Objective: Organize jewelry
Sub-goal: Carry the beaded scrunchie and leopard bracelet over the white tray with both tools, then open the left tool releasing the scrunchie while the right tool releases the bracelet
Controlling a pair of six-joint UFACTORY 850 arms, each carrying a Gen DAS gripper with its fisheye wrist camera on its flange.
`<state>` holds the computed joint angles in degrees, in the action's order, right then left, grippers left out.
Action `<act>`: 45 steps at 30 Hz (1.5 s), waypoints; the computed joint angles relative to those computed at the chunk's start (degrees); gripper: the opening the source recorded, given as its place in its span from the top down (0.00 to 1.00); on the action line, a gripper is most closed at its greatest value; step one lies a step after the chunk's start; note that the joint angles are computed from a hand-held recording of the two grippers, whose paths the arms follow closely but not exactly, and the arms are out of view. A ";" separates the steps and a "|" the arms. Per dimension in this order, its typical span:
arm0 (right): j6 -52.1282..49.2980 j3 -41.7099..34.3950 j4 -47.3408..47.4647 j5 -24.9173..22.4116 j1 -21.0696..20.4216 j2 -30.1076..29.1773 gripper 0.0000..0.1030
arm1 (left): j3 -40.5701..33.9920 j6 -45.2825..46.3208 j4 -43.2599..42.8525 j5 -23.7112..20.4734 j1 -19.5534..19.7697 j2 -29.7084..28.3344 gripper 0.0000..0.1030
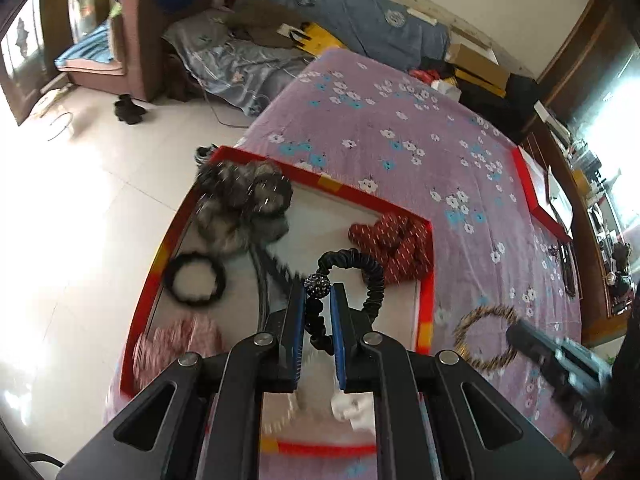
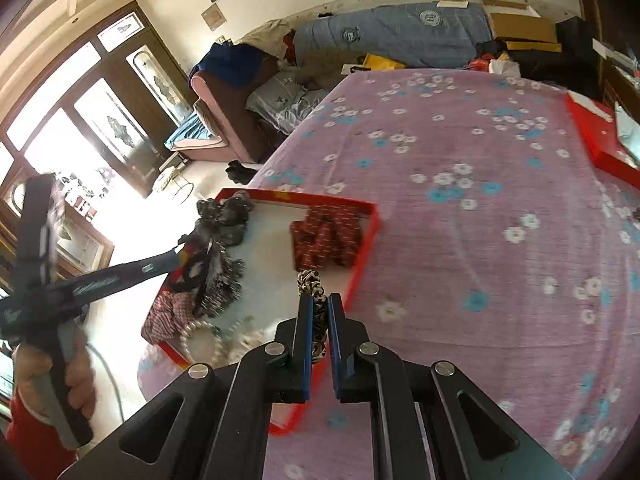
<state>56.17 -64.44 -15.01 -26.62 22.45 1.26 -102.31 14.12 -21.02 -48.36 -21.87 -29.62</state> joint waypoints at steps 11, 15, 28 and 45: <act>-9.90 -8.51 13.63 1.97 1.02 -11.45 0.91 | -22.49 -2.86 4.09 -12.06 -0.30 -18.11 0.88; -14.05 -9.97 19.92 1.84 0.84 -13.84 0.91 | -25.85 -3.84 1.89 -15.30 0.25 -21.26 0.88; -13.36 -12.67 18.65 -3.91 0.02 -17.86 0.91 | -29.40 -4.62 1.83 -17.90 0.14 -23.99 0.88; -6.03 -12.39 10.43 -5.04 1.62 -16.66 0.86 | -17.07 2.38 -11.69 -11.95 5.16 -12.06 0.68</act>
<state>50.14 -76.83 -4.58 -31.66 24.07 -15.40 -119.38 16.50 -32.71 -60.31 -16.71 -41.68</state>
